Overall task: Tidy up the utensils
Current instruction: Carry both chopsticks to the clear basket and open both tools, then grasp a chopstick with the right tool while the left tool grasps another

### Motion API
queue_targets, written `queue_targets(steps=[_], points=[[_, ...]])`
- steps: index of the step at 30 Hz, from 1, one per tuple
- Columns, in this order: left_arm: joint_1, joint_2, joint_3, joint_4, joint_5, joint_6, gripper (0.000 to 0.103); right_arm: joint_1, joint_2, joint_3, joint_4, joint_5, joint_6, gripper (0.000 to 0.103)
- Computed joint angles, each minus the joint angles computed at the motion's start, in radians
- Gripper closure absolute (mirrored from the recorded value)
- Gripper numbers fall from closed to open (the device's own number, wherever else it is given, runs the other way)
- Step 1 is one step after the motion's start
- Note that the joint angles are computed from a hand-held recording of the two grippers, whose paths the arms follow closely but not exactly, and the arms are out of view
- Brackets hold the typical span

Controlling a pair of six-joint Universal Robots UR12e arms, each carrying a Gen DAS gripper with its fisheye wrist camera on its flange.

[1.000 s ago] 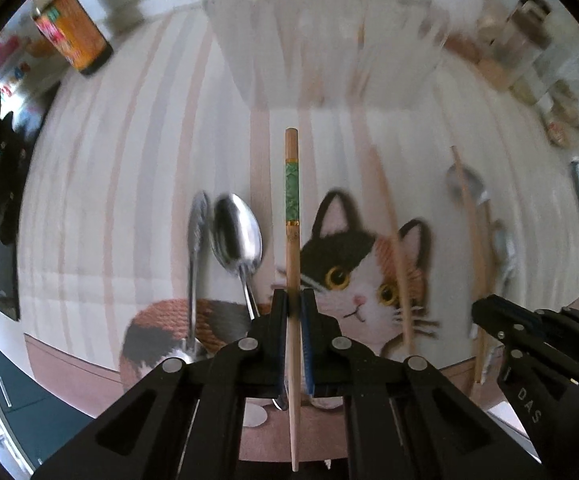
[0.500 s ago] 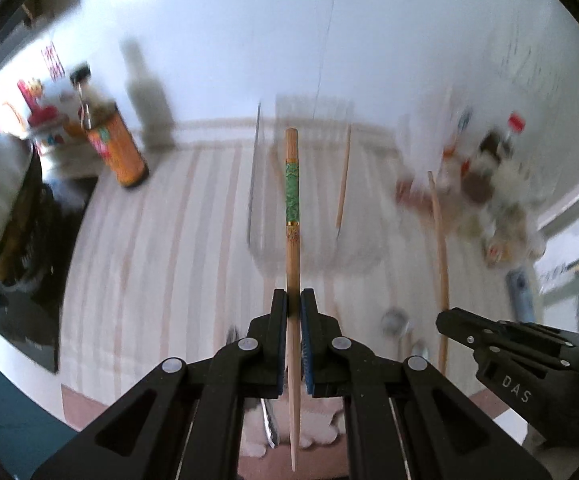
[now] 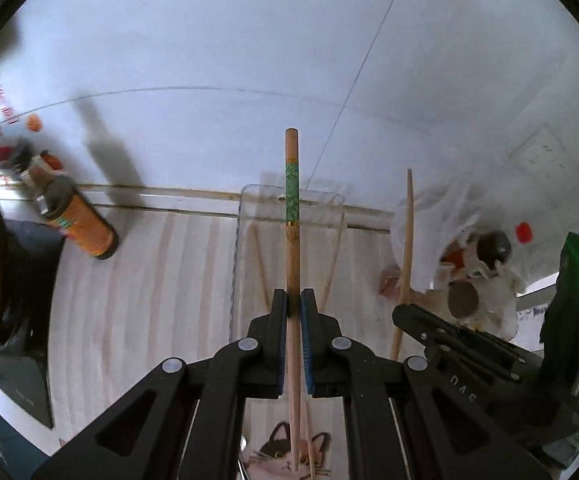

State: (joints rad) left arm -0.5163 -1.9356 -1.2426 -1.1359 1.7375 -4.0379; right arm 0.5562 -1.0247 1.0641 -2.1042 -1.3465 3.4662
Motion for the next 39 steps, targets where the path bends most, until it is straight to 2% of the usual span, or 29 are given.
queue_targets(steps=[4,7,10,11,14,18,20,21,23,25,27,28,29,31,34,39], points=[[0.038,-0.042,0.019,-0.057,-0.082,0.022,0.099,0.004,0.079,-0.109,0.075,-0.025,0.015,0.096],[0.055,-0.060,0.011,-0.085,-0.133,0.030,0.099,0.006,0.119,-0.147,0.121,-0.036,0.021,0.096],[0.063,-0.066,-0.002,-0.102,-0.168,0.036,0.098,0.009,0.155,-0.184,0.169,-0.045,0.014,0.096],[0.067,-0.059,-0.021,-0.083,-0.188,0.023,0.097,0.009,0.164,-0.194,0.187,-0.042,0.010,0.096],[0.067,-0.047,-0.040,-0.075,-0.181,0.000,0.096,0.009,0.187,-0.221,0.246,-0.045,-0.006,0.095],[0.050,-0.031,-0.042,-0.115,-0.089,-0.017,0.092,0.013,0.176,-0.198,0.228,-0.077,-0.015,0.079],[0.040,-0.018,-0.050,-0.129,-0.045,-0.040,0.087,0.013,0.159,-0.176,0.210,-0.092,-0.017,0.079],[0.031,-0.013,-0.050,-0.149,-0.010,-0.058,0.084,0.013,0.150,-0.163,0.199,-0.098,-0.016,0.078],[0.021,0.000,-0.062,-0.145,0.023,-0.080,0.060,0.011,0.122,-0.126,0.169,-0.112,-0.004,0.077],[0.001,0.011,-0.069,-0.159,0.083,-0.105,0.044,0.008,0.090,-0.082,0.135,-0.116,0.011,0.073],[-0.021,0.023,-0.081,-0.155,0.143,-0.128,0.039,0.006,0.058,-0.036,0.105,-0.131,0.018,0.070],[-0.031,0.030,-0.087,-0.153,0.168,-0.139,0.029,0.006,0.034,0.001,0.080,-0.141,0.023,0.068],[-0.039,0.036,-0.096,-0.147,0.187,-0.151,0.014,0.005,0.019,0.021,0.068,-0.146,0.028,0.066],[-0.058,0.050,-0.122,-0.114,0.221,-0.171,0.001,0.001,-0.017,0.074,0.043,-0.149,0.039,0.061],[-0.081,0.058,-0.143,-0.110,0.224,-0.189,0.000,-0.001,-0.077,0.173,-0.020,-0.157,0.054,0.052],[-0.118,0.050,-0.162,-0.152,0.176,-0.205,0.000,-0.007,-0.149,0.305,-0.045,-0.118,0.065,0.052]])
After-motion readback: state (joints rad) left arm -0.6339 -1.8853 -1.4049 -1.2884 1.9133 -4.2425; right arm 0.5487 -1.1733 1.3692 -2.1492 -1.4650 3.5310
